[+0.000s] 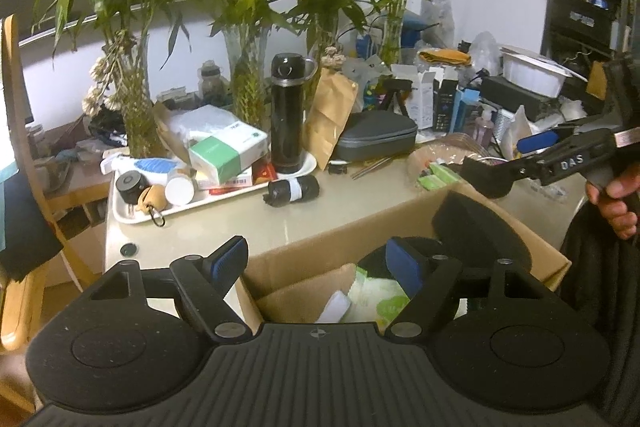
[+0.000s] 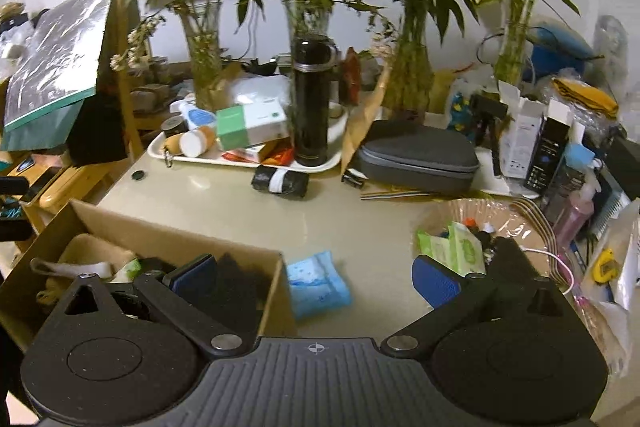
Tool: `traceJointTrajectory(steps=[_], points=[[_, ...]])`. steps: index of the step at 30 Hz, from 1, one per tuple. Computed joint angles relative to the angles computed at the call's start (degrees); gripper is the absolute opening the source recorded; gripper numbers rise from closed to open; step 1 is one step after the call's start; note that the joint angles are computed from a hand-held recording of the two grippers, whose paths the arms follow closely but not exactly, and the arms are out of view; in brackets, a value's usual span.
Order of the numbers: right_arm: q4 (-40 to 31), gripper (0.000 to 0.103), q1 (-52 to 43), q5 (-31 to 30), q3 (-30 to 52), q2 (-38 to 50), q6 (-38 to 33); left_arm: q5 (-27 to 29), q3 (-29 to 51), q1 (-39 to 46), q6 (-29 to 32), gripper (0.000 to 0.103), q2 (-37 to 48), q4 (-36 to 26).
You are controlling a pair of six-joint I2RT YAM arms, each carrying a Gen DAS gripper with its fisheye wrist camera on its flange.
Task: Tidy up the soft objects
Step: 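Move the right gripper from the box to the blue wet-wipes packet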
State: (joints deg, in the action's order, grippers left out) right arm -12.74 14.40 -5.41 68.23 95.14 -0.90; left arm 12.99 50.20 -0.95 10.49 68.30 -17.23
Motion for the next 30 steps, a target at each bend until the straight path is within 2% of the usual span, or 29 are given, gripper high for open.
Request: traceJointTrajectory(steps=[5,16,30], points=[[0.21,0.103,-1.19,-0.11,3.56,3.84,2.04,1.06,0.6,0.33,-0.57,0.076,2.25,3.41],[-2.95,0.103,-2.79,-0.86,15.52,15.98,5.42,1.45,4.1,1.04,0.66,0.076,8.8,6.26],[-17.09,0.103,-4.47,-6.48,38.66,33.49,8.13,3.38,9.28,4.5,0.65,0.076,19.62,13.72]])
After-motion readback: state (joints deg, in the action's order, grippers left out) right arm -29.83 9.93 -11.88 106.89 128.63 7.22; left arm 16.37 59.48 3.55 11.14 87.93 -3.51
